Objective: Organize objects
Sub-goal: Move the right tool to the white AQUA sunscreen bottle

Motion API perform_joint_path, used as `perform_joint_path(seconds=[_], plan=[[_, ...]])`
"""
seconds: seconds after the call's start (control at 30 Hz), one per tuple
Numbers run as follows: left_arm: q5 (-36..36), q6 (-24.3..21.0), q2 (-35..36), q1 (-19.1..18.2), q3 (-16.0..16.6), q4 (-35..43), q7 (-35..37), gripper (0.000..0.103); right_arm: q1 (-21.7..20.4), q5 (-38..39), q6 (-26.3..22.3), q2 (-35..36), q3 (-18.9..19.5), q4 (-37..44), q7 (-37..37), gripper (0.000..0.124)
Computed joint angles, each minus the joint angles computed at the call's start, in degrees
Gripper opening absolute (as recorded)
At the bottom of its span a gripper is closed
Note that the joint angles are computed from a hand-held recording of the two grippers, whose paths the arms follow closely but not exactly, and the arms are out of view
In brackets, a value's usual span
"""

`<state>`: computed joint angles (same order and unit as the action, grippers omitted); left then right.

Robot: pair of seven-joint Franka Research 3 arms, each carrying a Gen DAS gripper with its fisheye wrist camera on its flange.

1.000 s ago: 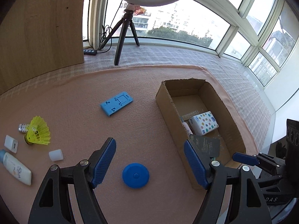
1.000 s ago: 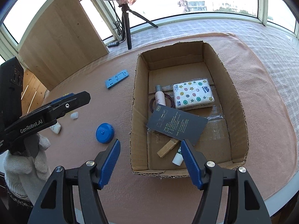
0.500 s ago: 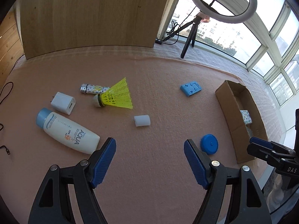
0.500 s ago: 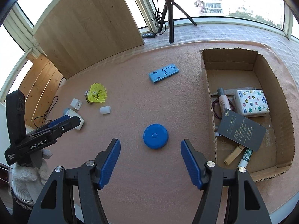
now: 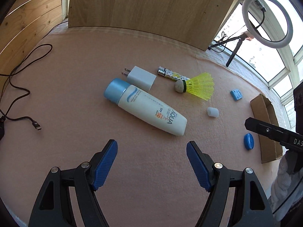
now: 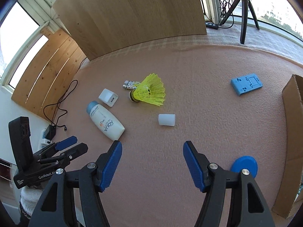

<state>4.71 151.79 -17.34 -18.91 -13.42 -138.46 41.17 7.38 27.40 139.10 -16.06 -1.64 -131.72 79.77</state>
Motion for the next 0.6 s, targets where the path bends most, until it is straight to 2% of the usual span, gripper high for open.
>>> perform_joint_path(seconds=[0.17, 0.4, 0.6], plan=[[-1.36, 1.14, -3.3, 0.22, 1.55, -3.78, 0.7, 0.078, 2.35, 3.19, -1.65, 7.16, 0.81, 6.37, -2.78, 0.063], [-2.97, 1.63, -7.08, 0.58, 3.08, -7.93, 1.35, 0.078, 4.07, 3.2, -4.8, 16.66, 3.15, 16.07, -4.14, 0.063], [-3.42, 1.49, -9.52, 1.35, 3.98, -10.28, 1.68, 0.078, 4.72, 1.17, -8.06, 24.72, 4.3, 24.33, -1.63, 0.063]])
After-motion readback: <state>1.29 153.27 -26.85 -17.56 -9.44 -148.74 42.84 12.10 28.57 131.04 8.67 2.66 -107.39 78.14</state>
